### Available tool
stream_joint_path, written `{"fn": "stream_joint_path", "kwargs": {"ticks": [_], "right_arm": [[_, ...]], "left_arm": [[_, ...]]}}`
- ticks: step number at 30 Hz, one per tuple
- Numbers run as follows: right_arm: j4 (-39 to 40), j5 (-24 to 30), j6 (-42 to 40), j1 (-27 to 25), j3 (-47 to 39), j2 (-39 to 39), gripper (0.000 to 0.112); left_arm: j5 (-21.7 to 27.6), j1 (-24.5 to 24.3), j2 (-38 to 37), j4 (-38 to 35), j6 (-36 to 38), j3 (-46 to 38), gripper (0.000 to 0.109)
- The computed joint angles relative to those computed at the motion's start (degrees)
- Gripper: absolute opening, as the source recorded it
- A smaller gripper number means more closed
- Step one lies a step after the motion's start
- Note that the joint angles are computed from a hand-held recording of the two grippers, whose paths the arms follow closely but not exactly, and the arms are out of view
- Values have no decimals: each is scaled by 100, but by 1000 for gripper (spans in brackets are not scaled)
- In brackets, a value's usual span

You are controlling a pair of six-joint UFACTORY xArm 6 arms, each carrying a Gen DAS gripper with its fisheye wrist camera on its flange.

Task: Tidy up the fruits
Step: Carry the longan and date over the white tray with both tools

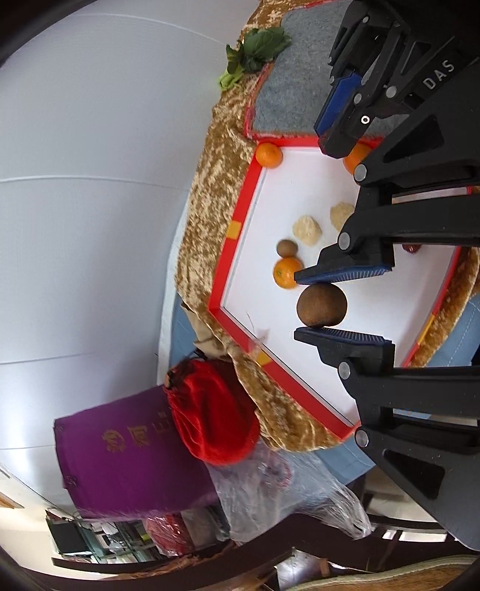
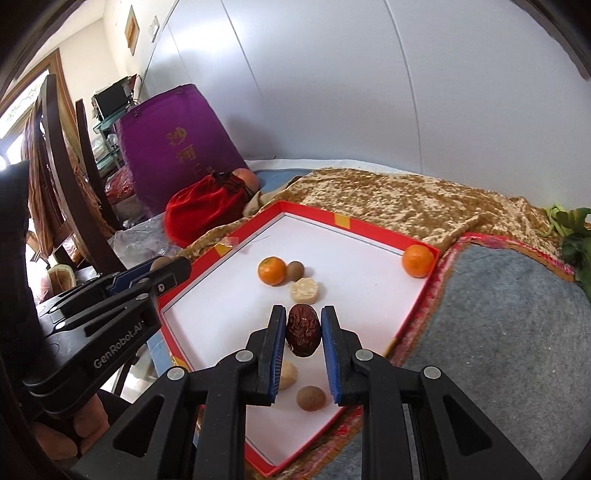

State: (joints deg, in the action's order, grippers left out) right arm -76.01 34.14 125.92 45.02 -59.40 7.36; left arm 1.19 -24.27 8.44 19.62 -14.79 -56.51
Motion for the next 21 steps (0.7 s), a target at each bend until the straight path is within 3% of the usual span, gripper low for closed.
{"fn": "stream_joint_path", "kwargs": {"ticks": [3, 6, 9, 12, 17, 21], "right_arm": [[113, -89, -174, 7, -169, 207, 19], [269, -234, -377, -5, -323, 415, 19], [513, -299, -650, -2, -440, 586, 19], [531, -317, -640, -14, -434, 601, 19], [460, -223, -452, -19, -313, 483, 19], [862, -182, -718, -57, -327, 558, 19]], "left_arm": [[347, -114, 115, -948, 778, -105, 21], [611, -193, 199, -1367, 1142, -185, 21], [714, -183, 253, -779, 672, -237, 21], [705, -108, 306, 391, -311, -300, 21], [828, -71, 380, 740, -689, -412, 21], [970, -52, 464, 932, -880, -490, 21]]}}
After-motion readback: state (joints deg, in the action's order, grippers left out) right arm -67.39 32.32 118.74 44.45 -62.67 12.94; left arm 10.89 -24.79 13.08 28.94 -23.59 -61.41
